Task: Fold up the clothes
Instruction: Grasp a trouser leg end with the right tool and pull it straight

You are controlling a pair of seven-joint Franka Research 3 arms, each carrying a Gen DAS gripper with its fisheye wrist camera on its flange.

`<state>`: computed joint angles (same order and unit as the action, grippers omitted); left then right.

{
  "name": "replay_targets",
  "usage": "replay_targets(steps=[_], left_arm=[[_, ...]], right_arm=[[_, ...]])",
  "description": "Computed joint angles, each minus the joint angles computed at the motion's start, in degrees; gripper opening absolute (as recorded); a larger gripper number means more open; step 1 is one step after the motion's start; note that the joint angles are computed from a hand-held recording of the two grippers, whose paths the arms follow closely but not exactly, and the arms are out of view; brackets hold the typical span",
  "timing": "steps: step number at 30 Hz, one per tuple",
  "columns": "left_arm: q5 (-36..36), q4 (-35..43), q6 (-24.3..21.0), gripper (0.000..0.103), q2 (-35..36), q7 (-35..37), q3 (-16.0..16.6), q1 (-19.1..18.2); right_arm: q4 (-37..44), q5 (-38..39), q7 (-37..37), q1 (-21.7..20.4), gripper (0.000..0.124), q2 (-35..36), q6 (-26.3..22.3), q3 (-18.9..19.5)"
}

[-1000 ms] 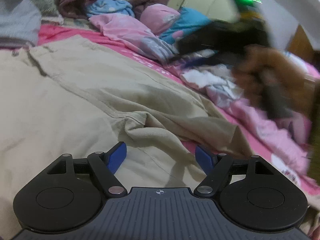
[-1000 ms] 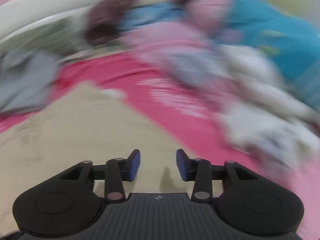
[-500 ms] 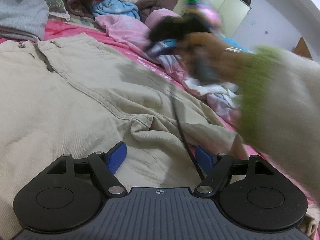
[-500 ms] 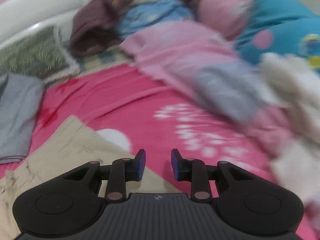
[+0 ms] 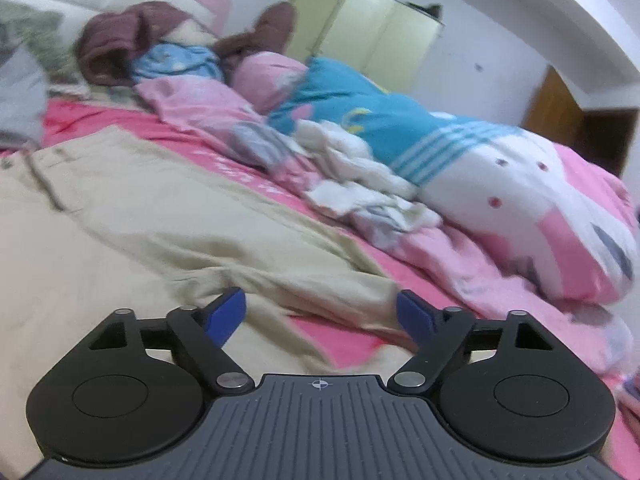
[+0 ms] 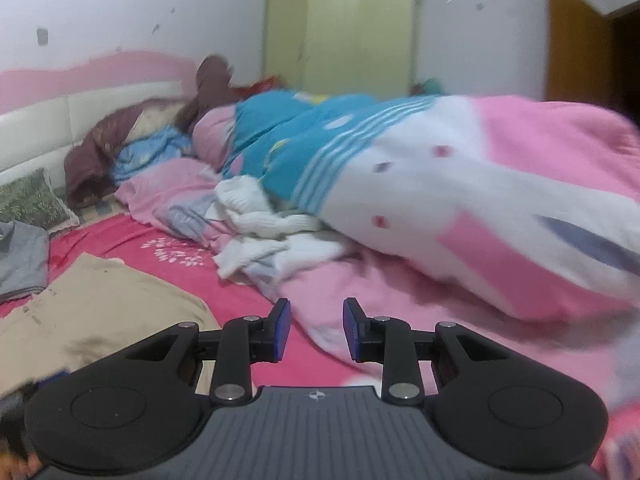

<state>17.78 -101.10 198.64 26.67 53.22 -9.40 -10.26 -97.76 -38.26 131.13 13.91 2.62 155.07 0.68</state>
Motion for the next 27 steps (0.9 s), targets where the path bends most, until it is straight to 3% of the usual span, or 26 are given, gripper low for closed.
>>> replay_targets(steps=[3, 5, 8, 11, 13, 15, 17, 21, 25, 27], left_arm=[[1.48, 2.79, -6.51, 0.068, -0.86, 1.29, -1.37, -0.9], [1.5, 6.02, -11.03, 0.061, -0.33, 2.46, 0.11, -3.69], [0.88, 12.58, -15.37, 0.056, 2.68, -0.65, 8.37, -11.91], [4.8, 18.44, -16.15, 0.053, 7.54, -6.98, 17.48, -18.96], [4.2, 21.87, -17.92, 0.051, 10.41, -6.08, 17.26, -18.94], [5.62, 23.8, -18.34, 0.051, 12.55, -8.85, 19.74, -20.39], [6.32, 24.74, -18.69, 0.051, 14.0, -10.2, 18.77, -19.33], [4.19, 24.98, -21.26, 0.05, 14.4, -8.69, 9.02, -11.99], [3.24, 23.21, -19.35, 0.049, 13.98, -9.61, 7.67, -10.64], [3.43, 22.41, -18.35, 0.049, 13.61, -10.26, 8.82, -11.41]], right_arm=[[-11.58, -3.66, 5.49, -1.26, 0.031, -8.0, 1.52, 1.14], [-17.16, -5.18, 8.76, -2.85, 0.031, -10.03, 4.61, 2.64], [-23.18, -8.33, 14.22, -5.5, 0.031, -11.15, 8.94, 5.51], [-26.83, -15.55, 21.85, -7.85, 0.031, -11.62, 9.6, 8.87], [-28.36, -21.09, 26.84, -8.39, 0.031, -11.97, 8.21, 10.41], [-29.71, -25.05, 29.64, -7.99, 0.031, -13.09, 6.56, 10.92], [-30.88, -27.31, 30.5, -7.24, 0.031, -14.08, 4.91, 11.12], [-31.18, -28.12, 25.52, -5.24, 0.031, -13.8, 2.19, 11.06], [-29.71, -29.88, 21.99, -3.04, 0.028, -11.22, -2.38, 10.78], [-29.77, -30.48, 23.86, -2.28, 0.017, -11.23, -3.24, 9.9]])
